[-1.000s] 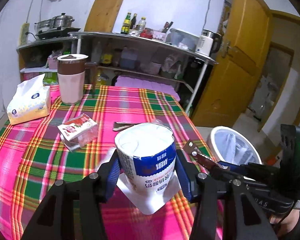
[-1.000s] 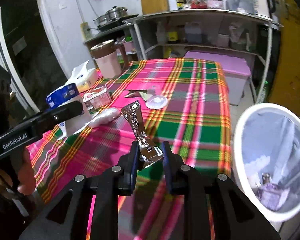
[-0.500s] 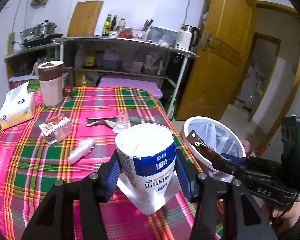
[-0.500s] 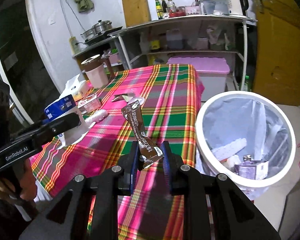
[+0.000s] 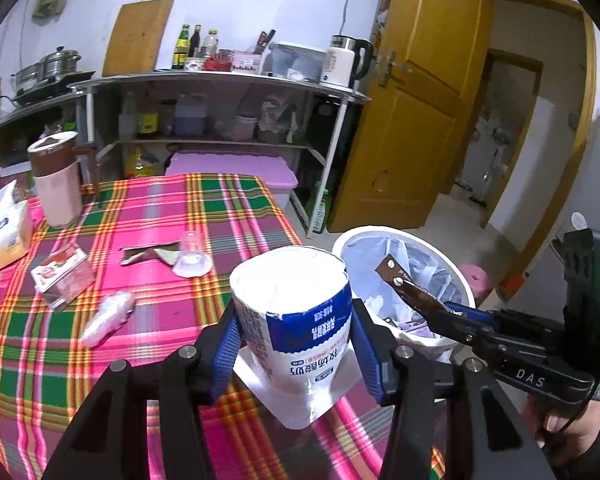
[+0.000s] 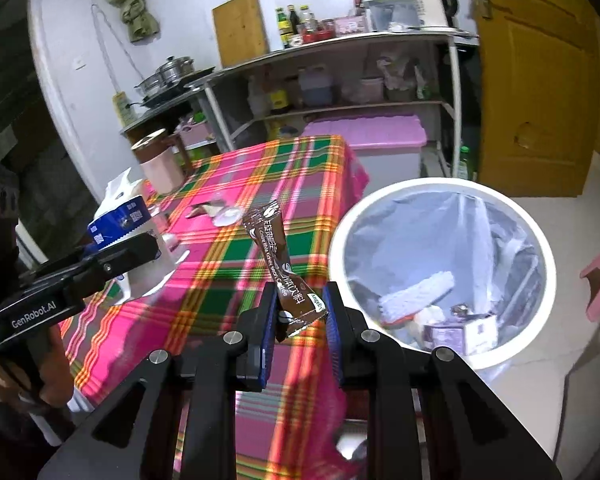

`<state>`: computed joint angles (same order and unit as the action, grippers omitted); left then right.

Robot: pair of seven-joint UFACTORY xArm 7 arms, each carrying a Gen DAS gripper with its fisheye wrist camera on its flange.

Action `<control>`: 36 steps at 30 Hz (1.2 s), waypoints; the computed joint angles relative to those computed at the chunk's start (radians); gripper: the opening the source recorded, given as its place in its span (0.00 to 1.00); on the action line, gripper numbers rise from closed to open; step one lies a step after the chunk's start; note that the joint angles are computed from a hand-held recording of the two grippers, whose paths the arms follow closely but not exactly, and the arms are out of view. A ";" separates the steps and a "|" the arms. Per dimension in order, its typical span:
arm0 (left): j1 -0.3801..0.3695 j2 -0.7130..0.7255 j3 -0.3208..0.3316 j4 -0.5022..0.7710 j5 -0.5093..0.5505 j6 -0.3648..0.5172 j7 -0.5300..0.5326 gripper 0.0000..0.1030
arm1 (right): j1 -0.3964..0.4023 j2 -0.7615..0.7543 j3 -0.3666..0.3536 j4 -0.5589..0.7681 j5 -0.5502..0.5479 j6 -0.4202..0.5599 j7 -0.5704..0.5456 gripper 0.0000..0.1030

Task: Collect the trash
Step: 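Carry the brown wrapper and yogurt cup over the bin and open both grippers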

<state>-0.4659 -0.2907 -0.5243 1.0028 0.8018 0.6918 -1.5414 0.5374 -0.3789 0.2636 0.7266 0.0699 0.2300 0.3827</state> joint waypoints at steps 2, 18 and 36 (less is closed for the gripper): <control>0.004 0.039 -0.002 0.027 0.019 -0.012 0.003 0.51 | -0.012 -0.012 -0.008 -0.013 0.000 0.003 0.006 0.23; -0.150 0.356 0.156 0.272 0.129 -0.088 0.070 0.51 | -0.093 -0.051 -0.061 -0.077 0.000 0.031 0.023 0.23; -0.314 0.577 0.345 0.490 -0.003 -0.148 0.276 0.52 | -0.155 -0.018 -0.065 -0.068 -0.015 0.086 0.015 0.23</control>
